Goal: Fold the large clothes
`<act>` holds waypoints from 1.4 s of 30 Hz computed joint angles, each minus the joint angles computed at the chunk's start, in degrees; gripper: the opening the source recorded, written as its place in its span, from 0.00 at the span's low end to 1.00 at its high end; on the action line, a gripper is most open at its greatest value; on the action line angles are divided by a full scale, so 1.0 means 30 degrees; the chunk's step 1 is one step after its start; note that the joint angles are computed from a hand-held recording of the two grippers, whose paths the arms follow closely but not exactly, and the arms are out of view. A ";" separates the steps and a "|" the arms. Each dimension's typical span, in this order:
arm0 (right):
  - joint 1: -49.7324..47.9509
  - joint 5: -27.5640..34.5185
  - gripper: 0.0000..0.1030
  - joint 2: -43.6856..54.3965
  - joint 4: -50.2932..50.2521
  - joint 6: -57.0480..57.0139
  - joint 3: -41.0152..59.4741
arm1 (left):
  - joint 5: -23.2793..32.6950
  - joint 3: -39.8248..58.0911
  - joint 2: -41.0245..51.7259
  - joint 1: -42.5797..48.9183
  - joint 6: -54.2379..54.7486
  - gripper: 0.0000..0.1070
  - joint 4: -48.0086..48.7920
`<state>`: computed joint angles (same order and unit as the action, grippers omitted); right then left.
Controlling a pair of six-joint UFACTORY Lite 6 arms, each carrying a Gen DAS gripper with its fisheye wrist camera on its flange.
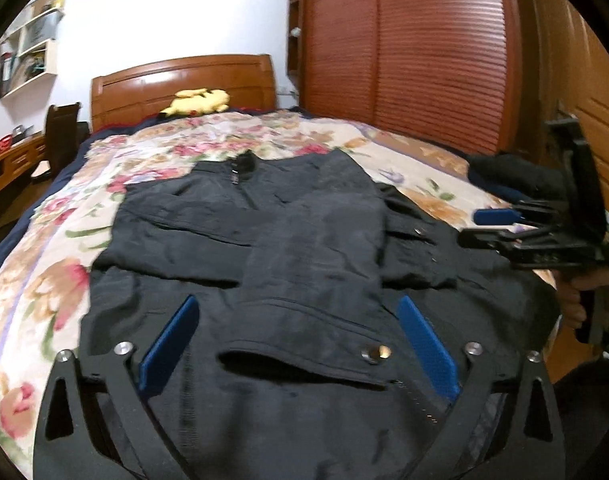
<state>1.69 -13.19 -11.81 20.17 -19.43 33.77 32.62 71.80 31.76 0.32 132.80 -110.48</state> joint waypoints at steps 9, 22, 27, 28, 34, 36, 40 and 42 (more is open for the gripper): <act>-0.0087 -0.2766 0.60 0.0234 -0.2322 0.3026 -0.2337 | -0.2174 0.0880 0.1288 -0.2276 -0.1034 0.55 0.1518; -0.2214 -0.2403 0.60 0.0664 -0.4703 0.3746 -0.2734 | -0.6660 0.3296 0.3169 -0.5016 -0.7252 0.55 0.6865; -0.2718 -0.1810 0.60 -0.0396 -0.5175 0.4597 -0.3242 | -0.6482 0.3980 0.3511 -0.4914 -1.1148 0.46 1.0905; -0.2765 -0.1691 0.60 -0.0781 -0.5057 0.4595 -0.3484 | -0.6619 0.4087 0.3536 -0.4976 -1.1744 0.43 1.1579; -0.3061 -0.1208 0.60 -0.1944 -0.5808 0.4898 -0.3978 | -0.7072 0.4784 0.3041 -0.5035 -1.8297 0.10 1.8708; -0.3474 -0.1226 0.60 -0.2320 -0.7449 0.6339 -0.4210 | -0.6767 0.4812 0.2255 -0.4690 -1.8374 0.07 1.8475; -0.3669 -0.1324 0.60 -0.2635 -0.8245 0.6634 -0.4552 | -0.5102 0.5456 0.0380 -0.3517 -1.8961 0.05 1.8038; -0.3783 -0.1324 0.60 -0.2602 -0.8563 0.6870 -0.4514 | -0.4568 0.6354 0.0090 -0.3007 -2.0097 0.05 1.8797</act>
<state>-9.66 -17.17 -19.61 -5.51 1.18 20.22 18.92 90.86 32.03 -8.70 72.51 -54.09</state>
